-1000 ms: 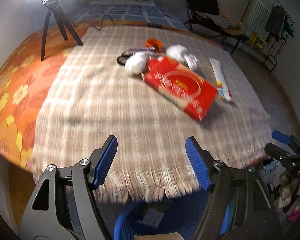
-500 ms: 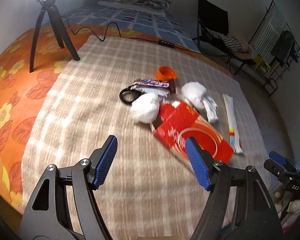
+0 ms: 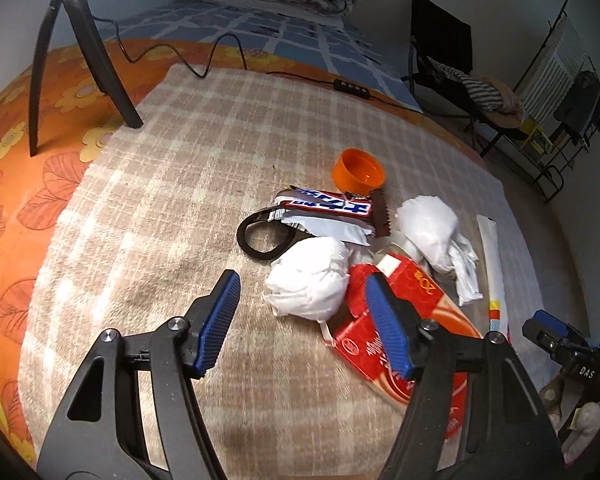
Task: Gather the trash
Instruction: 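Grasp the white tissue with the left tool while the right tool grasps the paper strip, then carry the tissue and paper strip with both tools over the blue basket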
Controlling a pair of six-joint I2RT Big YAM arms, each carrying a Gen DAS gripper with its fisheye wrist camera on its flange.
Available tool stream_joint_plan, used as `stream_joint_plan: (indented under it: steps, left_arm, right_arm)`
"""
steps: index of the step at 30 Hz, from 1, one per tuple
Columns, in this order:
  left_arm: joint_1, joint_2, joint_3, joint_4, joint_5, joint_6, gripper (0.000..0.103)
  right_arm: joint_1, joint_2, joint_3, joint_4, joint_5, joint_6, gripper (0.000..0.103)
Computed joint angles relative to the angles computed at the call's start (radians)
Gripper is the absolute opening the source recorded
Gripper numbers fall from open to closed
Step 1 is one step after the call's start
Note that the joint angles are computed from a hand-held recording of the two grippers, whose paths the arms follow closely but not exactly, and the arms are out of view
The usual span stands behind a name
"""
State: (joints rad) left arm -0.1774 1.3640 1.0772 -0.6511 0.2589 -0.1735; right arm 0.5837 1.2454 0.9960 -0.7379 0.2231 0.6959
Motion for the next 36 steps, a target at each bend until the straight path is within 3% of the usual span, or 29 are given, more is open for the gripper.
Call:
stream_joint_plan:
  steps: [6,11,14,16,20,25,28,31,36]
  left_arm:
    - [-0.006,0.043,0.017,0.002,0.015,-0.002,0.055]
    - [-0.015,0.059,0.024,0.003,0.019,0.008,0.035]
    - [-0.019,0.048,0.014,0.01,0.013,0.023,0.03]
    - [-0.019,0.037,0.009,0.012,0.021,0.028,0.03]
    - [-0.013,0.003,-0.006,0.012,0.029,0.037,0.027]
    - [0.002,-0.034,-0.023,0.008,0.033,0.052,0.027]
    - [0.007,-0.054,-0.033,0.006,0.037,0.058,0.027]
    - [0.013,-0.076,-0.038,0.001,0.043,0.061,0.027]
    - [0.02,-0.133,-0.057,-0.008,0.049,0.066,0.027]
  right_arm:
    - [-0.037,0.064,0.027,0.022,-0.018,-0.019,0.095]
    - [-0.051,0.112,0.055,0.021,-0.013,-0.026,0.092]
    - [-0.06,0.142,0.073,0.014,-0.011,-0.027,0.089]
    - [-0.066,0.157,0.082,0.008,-0.019,-0.028,0.08]
    - [-0.065,0.184,0.104,-0.015,0.003,-0.036,0.073]
    - [-0.057,0.193,0.119,-0.046,0.039,-0.047,0.044]
    - [-0.061,0.18,0.109,-0.041,0.027,-0.044,0.034]
    - [-0.064,0.152,0.089,-0.032,0.02,-0.039,0.027]
    - [-0.054,0.104,0.067,-0.028,0.03,-0.03,0.026]
